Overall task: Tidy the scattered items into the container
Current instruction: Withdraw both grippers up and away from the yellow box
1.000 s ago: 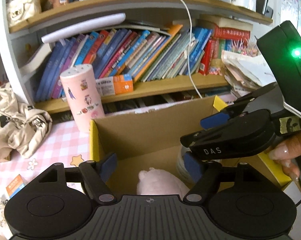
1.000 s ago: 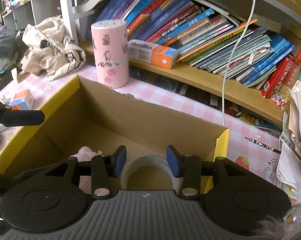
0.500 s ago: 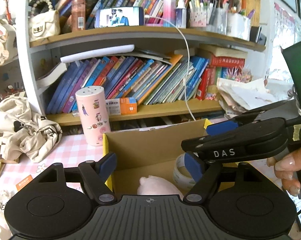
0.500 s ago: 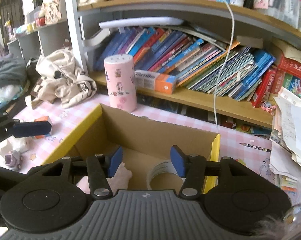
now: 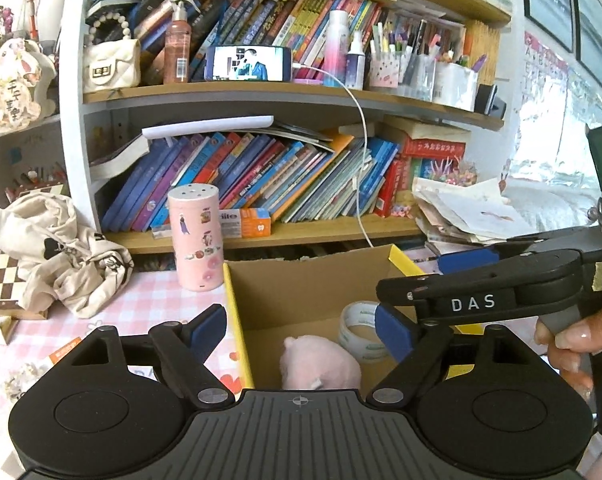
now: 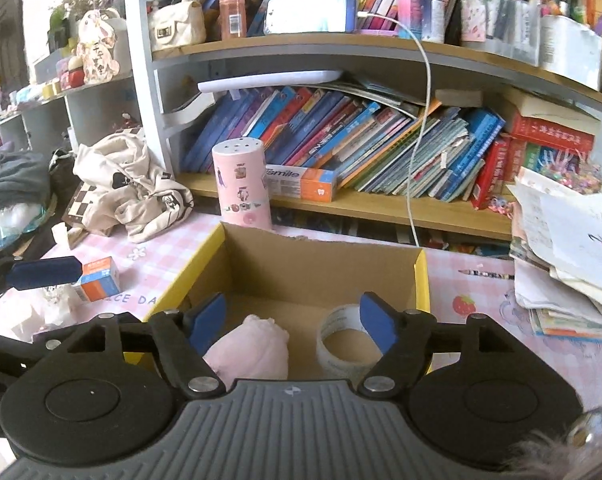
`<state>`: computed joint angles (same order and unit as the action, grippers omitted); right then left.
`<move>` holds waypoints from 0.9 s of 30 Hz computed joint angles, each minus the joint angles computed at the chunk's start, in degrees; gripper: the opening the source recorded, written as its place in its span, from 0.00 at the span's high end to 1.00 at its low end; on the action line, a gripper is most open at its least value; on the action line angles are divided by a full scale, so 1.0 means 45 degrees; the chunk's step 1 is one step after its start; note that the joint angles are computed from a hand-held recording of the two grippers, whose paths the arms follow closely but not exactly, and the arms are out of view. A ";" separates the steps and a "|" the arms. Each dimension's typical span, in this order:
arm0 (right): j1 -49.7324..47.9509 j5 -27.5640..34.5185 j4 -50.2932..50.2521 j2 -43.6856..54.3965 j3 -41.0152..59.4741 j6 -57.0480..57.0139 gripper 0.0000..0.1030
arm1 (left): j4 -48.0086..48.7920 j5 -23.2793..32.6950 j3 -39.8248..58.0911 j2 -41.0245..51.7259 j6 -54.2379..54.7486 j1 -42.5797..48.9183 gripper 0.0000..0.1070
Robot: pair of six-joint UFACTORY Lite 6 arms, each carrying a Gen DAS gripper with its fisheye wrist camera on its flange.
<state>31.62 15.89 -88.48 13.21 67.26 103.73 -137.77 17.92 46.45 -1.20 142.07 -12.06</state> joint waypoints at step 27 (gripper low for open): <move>0.6522 0.6352 0.2418 -0.0423 -0.3299 0.5427 0.14 | 0.7632 0.2618 -0.5193 -0.4309 -0.4629 0.4505 0.17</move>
<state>60.96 44.47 -77.60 11.31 52.41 128.15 -103.43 29.70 23.08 -20.59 121.23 8.21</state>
